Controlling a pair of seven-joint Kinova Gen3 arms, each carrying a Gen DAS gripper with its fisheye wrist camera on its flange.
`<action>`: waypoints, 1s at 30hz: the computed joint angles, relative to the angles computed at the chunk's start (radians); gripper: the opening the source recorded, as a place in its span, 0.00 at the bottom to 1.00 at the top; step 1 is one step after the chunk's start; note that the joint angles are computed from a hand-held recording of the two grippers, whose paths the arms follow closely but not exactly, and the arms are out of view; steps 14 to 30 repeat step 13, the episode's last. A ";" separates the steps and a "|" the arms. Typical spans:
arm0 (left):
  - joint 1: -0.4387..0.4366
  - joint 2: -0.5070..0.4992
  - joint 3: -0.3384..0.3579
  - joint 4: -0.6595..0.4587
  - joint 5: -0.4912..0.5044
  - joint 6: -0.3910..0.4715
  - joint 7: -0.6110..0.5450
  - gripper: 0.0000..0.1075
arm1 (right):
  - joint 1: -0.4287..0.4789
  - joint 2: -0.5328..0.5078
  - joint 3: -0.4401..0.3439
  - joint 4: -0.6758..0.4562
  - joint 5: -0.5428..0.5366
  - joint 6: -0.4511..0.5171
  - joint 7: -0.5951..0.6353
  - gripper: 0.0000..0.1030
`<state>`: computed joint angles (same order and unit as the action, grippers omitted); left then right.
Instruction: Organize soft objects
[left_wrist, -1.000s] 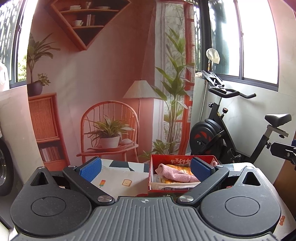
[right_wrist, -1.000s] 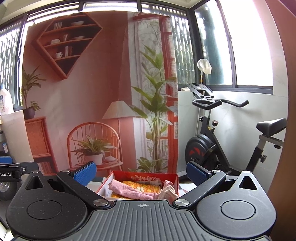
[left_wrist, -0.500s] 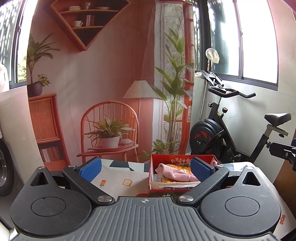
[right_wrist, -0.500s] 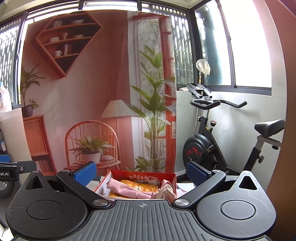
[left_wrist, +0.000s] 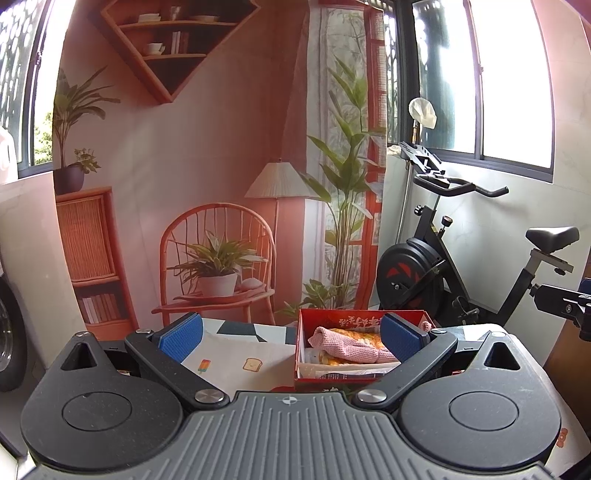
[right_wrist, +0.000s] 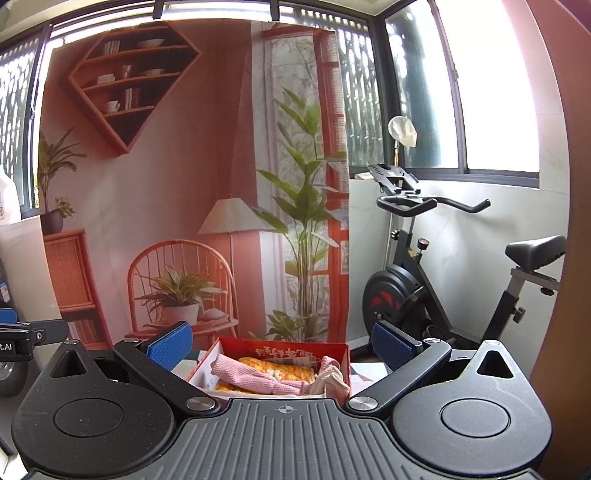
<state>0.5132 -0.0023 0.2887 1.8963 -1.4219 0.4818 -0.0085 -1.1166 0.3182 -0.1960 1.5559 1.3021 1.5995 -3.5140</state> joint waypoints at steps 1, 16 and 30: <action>0.000 -0.001 0.000 0.001 0.000 -0.002 -0.001 0.96 | 0.000 0.000 0.000 0.000 0.000 0.000 0.000 1.00; -0.010 -0.010 -0.002 0.016 -0.032 -0.025 0.027 0.96 | 0.001 -0.005 -0.004 0.010 -0.005 0.005 -0.011 1.00; -0.010 -0.010 -0.002 0.016 -0.032 -0.025 0.027 0.96 | 0.001 -0.005 -0.004 0.010 -0.005 0.005 -0.011 1.00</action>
